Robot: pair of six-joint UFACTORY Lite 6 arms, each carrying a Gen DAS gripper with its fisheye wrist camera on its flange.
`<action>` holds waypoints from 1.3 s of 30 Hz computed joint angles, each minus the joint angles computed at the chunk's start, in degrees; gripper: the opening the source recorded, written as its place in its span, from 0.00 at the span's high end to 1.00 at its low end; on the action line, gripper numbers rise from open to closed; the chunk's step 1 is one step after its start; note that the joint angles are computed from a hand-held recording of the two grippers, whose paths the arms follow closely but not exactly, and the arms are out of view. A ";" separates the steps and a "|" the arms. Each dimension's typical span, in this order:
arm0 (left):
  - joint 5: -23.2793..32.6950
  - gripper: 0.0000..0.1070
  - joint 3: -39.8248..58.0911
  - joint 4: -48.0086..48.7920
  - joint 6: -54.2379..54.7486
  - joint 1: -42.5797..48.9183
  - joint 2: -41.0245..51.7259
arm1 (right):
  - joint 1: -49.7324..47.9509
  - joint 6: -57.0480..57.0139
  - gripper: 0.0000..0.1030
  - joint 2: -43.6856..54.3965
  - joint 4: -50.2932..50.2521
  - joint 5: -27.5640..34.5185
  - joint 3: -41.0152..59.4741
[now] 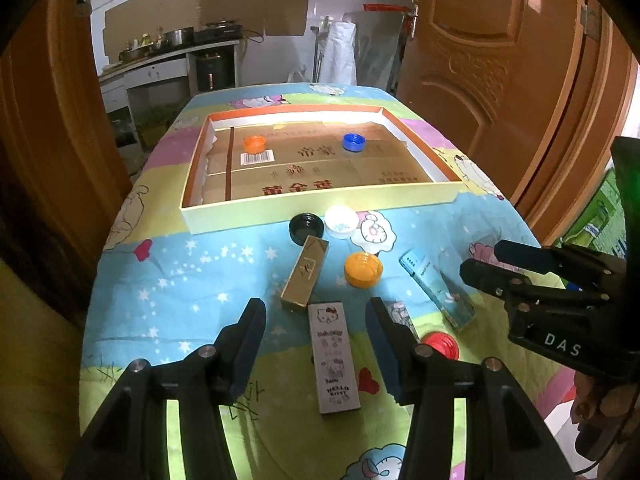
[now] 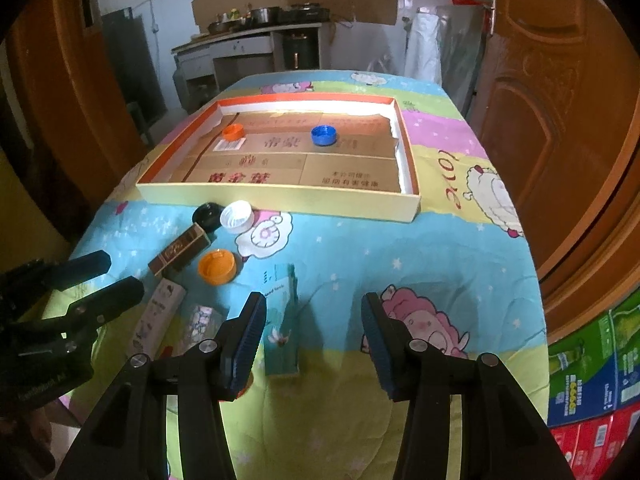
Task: Organize rigid objects
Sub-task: 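Move both grippers back toward the boxes left on the table, then grasp the white Hello Kitty box with the left gripper while the right grasps the teal box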
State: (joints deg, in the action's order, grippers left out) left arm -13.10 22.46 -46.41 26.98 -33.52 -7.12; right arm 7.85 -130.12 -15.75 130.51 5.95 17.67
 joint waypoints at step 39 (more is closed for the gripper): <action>-4.68 0.75 0.88 17.25 -18.58 -0.20 11.80 | 5.91 -31.44 0.77 14.73 31.73 3.19 4.03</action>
